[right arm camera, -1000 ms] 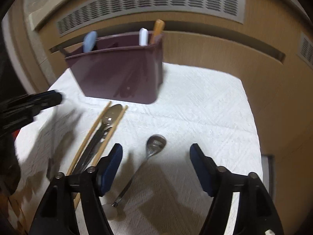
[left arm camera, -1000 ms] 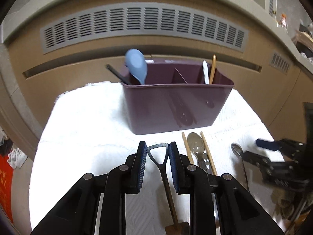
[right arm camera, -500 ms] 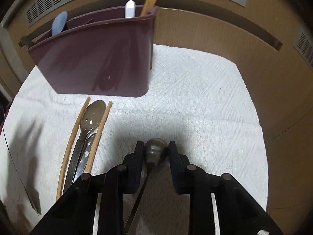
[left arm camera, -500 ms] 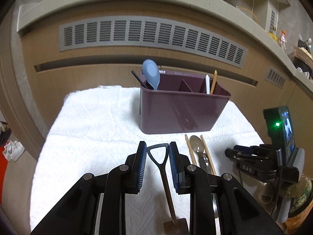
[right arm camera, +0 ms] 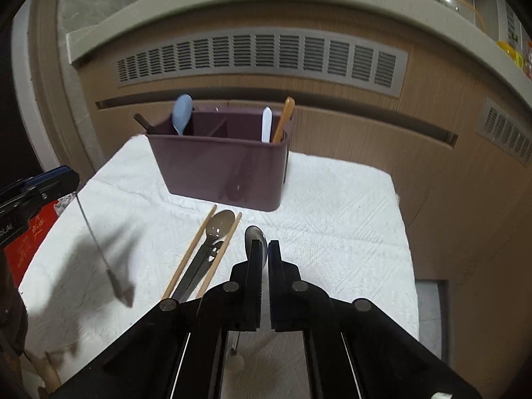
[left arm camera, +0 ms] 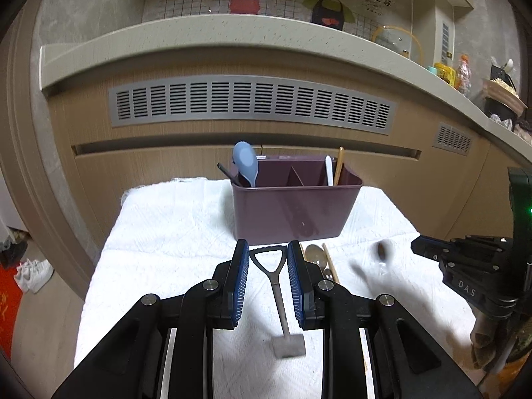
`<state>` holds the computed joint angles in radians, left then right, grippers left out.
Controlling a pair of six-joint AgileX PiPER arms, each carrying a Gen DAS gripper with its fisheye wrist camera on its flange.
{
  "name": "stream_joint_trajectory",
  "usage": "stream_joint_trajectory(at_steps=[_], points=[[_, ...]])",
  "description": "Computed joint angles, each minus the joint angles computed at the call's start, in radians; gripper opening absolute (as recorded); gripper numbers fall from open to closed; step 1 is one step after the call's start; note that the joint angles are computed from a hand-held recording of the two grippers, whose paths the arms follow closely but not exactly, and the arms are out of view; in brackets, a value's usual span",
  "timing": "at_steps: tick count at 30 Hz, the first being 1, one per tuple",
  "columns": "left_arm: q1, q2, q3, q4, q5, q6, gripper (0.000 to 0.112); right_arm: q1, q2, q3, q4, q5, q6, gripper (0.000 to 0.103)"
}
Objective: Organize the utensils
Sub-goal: 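Lift the metal spoon with the right gripper while the left lifts the shovel utensil toward the caddy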
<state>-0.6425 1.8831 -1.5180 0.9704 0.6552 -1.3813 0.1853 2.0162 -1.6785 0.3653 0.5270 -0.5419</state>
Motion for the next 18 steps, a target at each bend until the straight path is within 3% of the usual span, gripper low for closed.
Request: stream_joint_trajectory(at_steps=[4,8,9,11,13,18], points=[[-0.004,-0.006,0.0,-0.016,0.017,0.014,0.024,-0.011,-0.011,0.004,0.002,0.015,-0.004,0.003],[0.01,-0.003,0.004,-0.019,0.006,0.006,0.024,-0.003,0.079,-0.1,-0.055,0.112,0.026,0.005],[0.015,-0.002,0.008,-0.014,-0.001,0.001,0.024,0.006,0.113,-0.14,-0.083,0.139,0.044,0.006],[0.023,-0.002,0.014,-0.008,-0.017,-0.004,0.024,0.022,0.174,-0.206,-0.136,0.16,0.096,0.021],[0.032,-0.003,0.021,-0.009,-0.037,-0.004,0.024,0.033,0.253,-0.312,-0.179,0.214,0.158,0.029],[0.056,-0.018,0.054,-0.007,-0.095,-0.01,0.024,0.063,0.428,-0.582,-0.26,0.35,0.273,0.029]])
